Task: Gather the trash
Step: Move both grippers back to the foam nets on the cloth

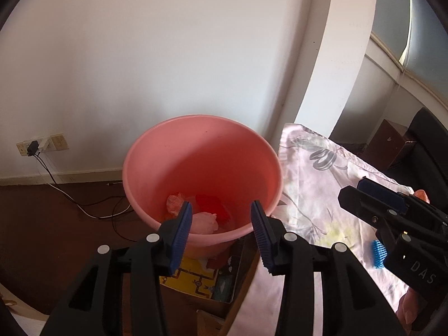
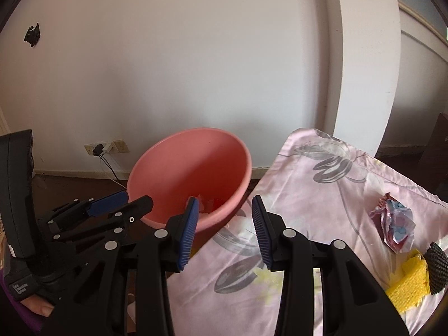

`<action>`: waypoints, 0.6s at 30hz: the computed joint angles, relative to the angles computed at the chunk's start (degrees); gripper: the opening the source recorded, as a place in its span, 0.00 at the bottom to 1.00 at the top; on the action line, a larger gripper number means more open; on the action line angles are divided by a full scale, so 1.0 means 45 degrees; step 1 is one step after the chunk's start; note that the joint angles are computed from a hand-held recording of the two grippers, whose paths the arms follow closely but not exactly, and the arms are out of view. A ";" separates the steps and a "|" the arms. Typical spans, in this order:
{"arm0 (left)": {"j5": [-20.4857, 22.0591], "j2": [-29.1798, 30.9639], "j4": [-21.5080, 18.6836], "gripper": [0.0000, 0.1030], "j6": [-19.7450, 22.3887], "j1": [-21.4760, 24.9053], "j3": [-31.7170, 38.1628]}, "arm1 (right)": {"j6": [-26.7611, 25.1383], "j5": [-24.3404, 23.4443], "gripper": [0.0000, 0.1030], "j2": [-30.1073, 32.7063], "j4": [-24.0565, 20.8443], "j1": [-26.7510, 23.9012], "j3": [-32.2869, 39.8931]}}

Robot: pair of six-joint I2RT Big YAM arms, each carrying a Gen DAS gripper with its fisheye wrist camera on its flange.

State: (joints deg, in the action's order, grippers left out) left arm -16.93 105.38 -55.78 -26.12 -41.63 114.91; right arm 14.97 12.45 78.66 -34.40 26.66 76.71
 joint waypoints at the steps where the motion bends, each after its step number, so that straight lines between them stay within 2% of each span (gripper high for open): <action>1: 0.0029 -0.0029 0.0079 0.41 0.0033 -0.0091 -0.0020 | 0.0062 0.0139 0.39 -0.0283 0.0171 -0.0006 -0.0336; 10: 0.0326 0.0165 0.0464 0.41 0.0477 -0.0971 0.0236 | 0.0121 0.2116 0.39 -0.2353 0.0947 -0.0116 -0.2747; 13: 0.0428 0.0341 0.0503 0.41 0.0716 -0.1266 0.0449 | 0.0370 0.1757 0.39 -0.3112 0.1411 -0.0510 -0.3546; 18: 0.0691 0.0609 0.0784 0.41 0.1137 -0.1652 0.0781 | 0.0997 0.2265 0.39 -0.3917 0.1336 -0.0920 -0.4253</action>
